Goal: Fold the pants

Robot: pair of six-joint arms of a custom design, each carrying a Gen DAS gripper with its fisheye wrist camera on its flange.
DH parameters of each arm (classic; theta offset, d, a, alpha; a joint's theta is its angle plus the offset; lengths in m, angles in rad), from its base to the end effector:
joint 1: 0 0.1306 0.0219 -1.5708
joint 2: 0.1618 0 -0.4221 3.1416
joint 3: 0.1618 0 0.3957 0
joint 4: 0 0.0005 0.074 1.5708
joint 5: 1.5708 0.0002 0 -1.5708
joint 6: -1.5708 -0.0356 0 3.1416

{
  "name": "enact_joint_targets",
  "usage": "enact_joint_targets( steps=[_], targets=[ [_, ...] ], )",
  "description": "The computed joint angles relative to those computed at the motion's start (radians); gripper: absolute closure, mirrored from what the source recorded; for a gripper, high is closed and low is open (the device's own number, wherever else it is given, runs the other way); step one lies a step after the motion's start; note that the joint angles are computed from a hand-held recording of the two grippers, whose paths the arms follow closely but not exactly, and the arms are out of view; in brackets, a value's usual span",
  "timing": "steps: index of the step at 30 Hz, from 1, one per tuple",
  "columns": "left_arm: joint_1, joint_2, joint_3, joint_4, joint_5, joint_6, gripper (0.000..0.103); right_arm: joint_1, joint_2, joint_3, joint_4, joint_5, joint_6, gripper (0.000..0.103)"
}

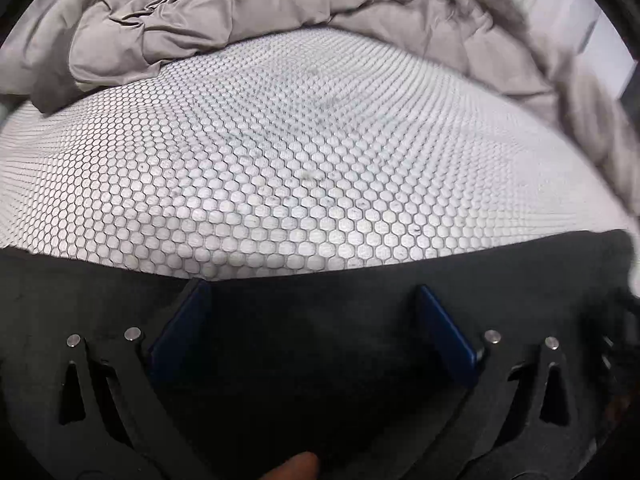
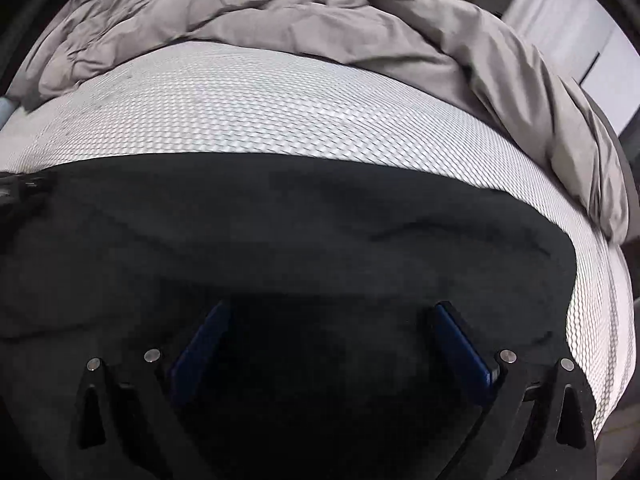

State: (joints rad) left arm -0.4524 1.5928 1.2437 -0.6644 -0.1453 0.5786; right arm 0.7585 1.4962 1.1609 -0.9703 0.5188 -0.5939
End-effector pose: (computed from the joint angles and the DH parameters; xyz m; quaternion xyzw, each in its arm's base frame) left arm 0.4773 -0.2268 0.3174 -0.0804 0.9557 -0.0745 0.2731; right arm 0.3461 0.3030 0.3196 -0.0450 0.9576 -0.1183 0.2588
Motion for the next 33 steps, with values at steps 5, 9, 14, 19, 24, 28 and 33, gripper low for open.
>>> enact_joint_targets(
  steps=[5, 9, 14, 19, 24, 28, 33],
  targets=[
    [-0.030, -0.095, -0.042, -0.064, -0.070, -0.033, 0.002, 0.022, -0.009, 0.010, -0.021, 0.044, 0.001, 0.001],
    [-0.118, -0.166, -0.102, 0.024, -0.062, -0.106, 0.001, 0.074, -0.013, 0.029, 0.065, -0.025, 0.090, 0.001],
    [-0.087, -0.124, -0.112, -0.036, 0.024, -0.149, 0.001, 0.080, 0.058, 0.066, 0.079, -0.132, 0.166, 0.001],
    [-0.022, -0.254, -0.218, -0.151, -0.174, -0.091, 0.001, 0.017, -0.005, -0.003, 0.050, -0.103, 0.127, 0.001],
    [0.041, -0.462, -0.368, -0.077, -0.109, -0.052, 0.001, -0.025, -0.069, -0.056, 0.055, -0.091, 0.065, 0.001],
    [-0.097, -0.462, -0.358, -0.075, -0.091, -0.057, 0.001, 0.047, -0.083, -0.034, 0.100, -0.130, 0.123, 0.001],
    [-0.208, -0.392, -0.329, -0.126, -0.144, -0.092, 0.001, 0.128, -0.003, 0.031, 0.158, -0.243, 0.249, 0.001]
  ],
)
